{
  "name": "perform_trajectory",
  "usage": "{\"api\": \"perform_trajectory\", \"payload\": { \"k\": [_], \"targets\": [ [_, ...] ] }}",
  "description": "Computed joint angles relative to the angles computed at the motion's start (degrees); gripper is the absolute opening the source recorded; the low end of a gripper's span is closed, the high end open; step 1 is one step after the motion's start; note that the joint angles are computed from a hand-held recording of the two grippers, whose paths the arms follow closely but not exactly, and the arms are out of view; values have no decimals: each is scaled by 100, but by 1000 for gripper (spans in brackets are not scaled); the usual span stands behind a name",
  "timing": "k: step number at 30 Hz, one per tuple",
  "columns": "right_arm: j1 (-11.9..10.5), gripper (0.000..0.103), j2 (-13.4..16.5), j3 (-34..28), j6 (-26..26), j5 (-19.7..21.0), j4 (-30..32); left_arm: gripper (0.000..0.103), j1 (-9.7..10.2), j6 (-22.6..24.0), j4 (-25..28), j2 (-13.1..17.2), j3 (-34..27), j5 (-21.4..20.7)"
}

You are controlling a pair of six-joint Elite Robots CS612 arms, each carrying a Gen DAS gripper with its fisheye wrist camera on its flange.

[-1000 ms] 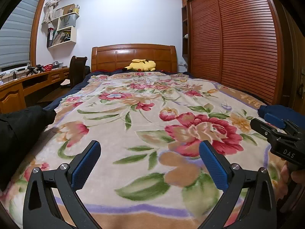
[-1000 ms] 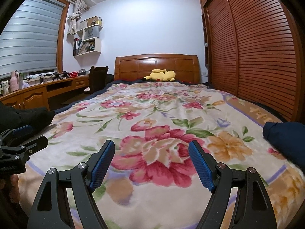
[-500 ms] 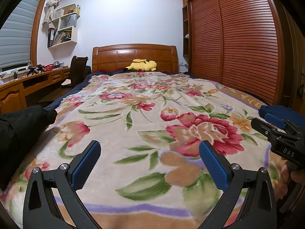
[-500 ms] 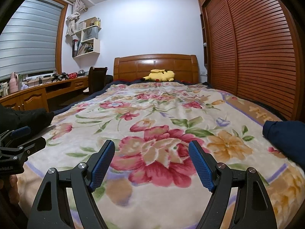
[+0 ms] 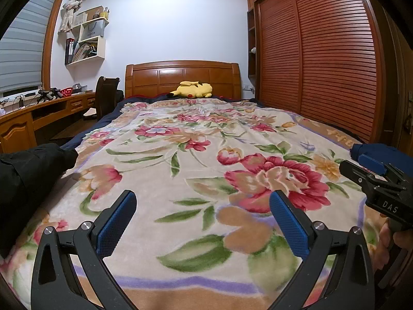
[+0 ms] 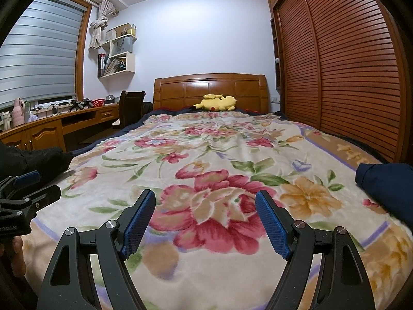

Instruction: Fold large clothes

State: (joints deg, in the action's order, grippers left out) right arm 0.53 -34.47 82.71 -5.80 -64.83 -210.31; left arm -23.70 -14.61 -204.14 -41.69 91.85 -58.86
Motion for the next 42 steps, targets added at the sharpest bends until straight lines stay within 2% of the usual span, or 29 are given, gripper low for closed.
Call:
{"api": "perform_trajectory", "payload": {
  "k": [42],
  "targets": [
    [-37,81,25,-18,37,81,-41,103,1,7,-38,6,7,3]
  ]
}}
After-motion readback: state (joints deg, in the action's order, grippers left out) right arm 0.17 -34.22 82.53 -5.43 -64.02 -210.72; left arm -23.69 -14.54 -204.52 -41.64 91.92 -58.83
